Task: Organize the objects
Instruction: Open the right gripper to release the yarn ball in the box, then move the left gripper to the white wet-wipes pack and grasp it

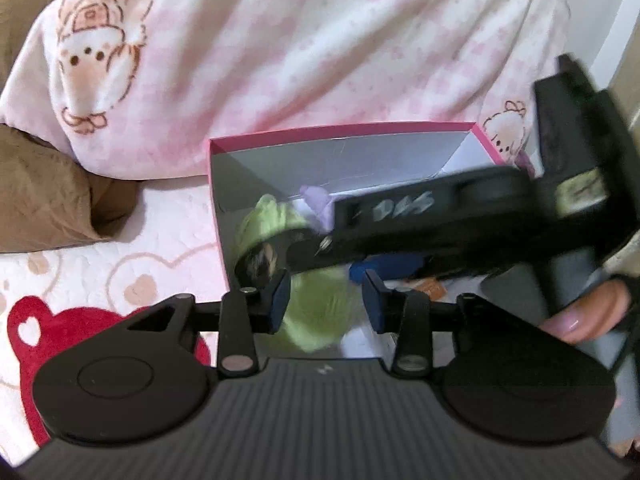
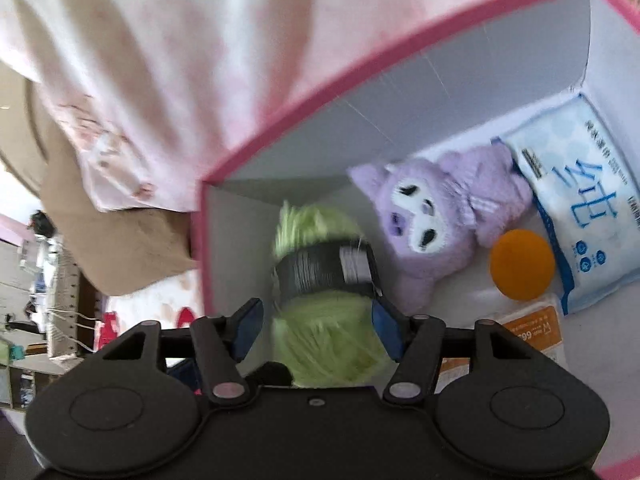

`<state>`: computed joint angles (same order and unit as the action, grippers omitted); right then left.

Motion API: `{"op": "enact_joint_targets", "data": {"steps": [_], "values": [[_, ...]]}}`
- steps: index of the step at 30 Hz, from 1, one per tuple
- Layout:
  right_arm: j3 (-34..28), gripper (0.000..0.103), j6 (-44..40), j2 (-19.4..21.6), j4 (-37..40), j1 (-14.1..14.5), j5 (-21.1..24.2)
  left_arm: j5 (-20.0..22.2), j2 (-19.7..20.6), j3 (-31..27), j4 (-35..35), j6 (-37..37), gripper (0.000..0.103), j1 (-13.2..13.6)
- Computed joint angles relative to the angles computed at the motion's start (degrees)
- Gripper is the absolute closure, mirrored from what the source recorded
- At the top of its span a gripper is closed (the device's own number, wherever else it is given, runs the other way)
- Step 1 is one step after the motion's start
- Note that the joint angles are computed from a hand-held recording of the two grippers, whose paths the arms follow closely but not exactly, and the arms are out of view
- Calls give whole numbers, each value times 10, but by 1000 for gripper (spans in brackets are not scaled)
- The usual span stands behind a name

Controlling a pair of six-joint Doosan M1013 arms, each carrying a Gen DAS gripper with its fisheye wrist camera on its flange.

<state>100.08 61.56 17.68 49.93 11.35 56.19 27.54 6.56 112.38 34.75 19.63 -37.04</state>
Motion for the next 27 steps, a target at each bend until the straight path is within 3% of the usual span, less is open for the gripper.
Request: {"op": "enact_joint_targets", "data": {"steps": [5,10,13,22,27], "values": [[14,36,-36,-50,-14,-13,-23,20,-27,7,-10,4,61,-12],[63,34,-94,-132,-81,-13,-92,53,-61,14,-41,22,53,-28],[91,34,-142,-174,-86,-15,-108,77,-78,17,-56,31,51,-39],[131,29,-233,-263,-49,-45,-59,158,-132,20,-52,34,44,-88],[150,27,-209,-280,-55,-53,-16,168,-150,38,-41,3,40,-103]]}}
